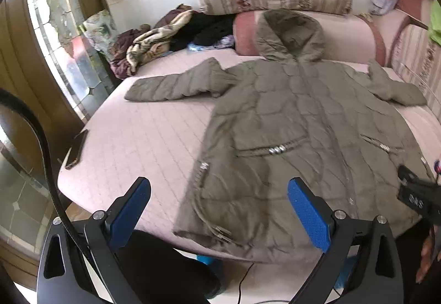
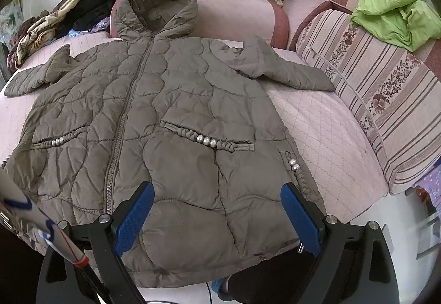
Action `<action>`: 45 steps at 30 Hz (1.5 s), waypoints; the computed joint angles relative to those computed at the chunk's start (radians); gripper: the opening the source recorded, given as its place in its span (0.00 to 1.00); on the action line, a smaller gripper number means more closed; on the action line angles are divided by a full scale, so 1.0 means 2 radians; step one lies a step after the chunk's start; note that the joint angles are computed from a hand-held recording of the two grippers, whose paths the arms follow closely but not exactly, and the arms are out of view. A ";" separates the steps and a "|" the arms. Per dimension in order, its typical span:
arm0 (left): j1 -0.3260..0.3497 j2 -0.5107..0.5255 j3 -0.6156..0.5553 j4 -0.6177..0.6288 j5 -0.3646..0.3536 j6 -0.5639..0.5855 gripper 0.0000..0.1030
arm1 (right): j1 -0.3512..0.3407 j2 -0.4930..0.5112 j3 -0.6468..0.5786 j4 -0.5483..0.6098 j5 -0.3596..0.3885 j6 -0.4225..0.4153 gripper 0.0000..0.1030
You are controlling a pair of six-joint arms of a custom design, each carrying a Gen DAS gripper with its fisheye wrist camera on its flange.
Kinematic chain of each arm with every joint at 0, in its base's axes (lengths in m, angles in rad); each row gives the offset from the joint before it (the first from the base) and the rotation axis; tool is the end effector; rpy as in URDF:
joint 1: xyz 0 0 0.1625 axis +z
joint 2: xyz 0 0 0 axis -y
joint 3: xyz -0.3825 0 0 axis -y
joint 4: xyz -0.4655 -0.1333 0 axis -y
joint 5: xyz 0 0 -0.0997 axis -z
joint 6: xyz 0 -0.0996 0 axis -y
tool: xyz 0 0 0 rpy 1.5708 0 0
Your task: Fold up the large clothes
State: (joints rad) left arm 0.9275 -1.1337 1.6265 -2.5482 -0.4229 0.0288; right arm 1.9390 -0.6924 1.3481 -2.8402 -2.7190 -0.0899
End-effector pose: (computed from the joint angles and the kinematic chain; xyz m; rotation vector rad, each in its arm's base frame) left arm -0.2281 -0.6780 0.2991 0.3620 2.0169 -0.8724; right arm 0.3162 -0.7016 0.1469 0.0537 -1.9949 0.7889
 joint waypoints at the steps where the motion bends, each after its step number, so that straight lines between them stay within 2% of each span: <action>1: 0.001 0.002 -0.003 -0.006 0.005 0.005 0.97 | 0.000 0.000 0.000 0.002 0.000 0.001 0.92; 4: 0.007 0.013 -0.022 -0.017 0.018 0.016 0.97 | 0.000 0.002 -0.003 0.012 0.002 0.004 0.92; 15: 0.033 0.033 -0.077 0.024 0.031 -0.008 0.97 | -0.001 0.014 -0.027 0.056 0.016 0.012 0.92; 18: 0.040 0.035 -0.089 0.030 0.021 -0.017 0.97 | -0.001 0.021 -0.041 0.071 0.020 0.011 0.92; 21: 0.046 0.041 -0.101 0.002 0.007 0.010 0.97 | 0.002 0.031 -0.059 0.074 0.020 0.001 0.92; 23: 0.050 0.041 -0.104 -0.021 -0.021 0.040 0.97 | 0.004 0.038 -0.073 0.074 0.023 -0.010 0.92; 27: 0.058 0.042 -0.110 -0.004 -0.056 0.057 0.97 | 0.008 0.051 -0.099 0.086 0.035 -0.017 0.92; 30: 0.061 0.046 -0.110 0.004 -0.063 0.065 0.97 | 0.010 0.066 -0.121 0.088 0.038 -0.030 0.92; 38: 0.075 0.044 -0.116 0.038 -0.102 0.043 0.97 | 0.015 0.099 -0.161 0.086 0.037 -0.069 0.92; 45: 0.083 0.041 -0.113 0.052 -0.119 0.037 0.97 | 0.017 0.113 -0.179 0.103 0.044 -0.073 0.92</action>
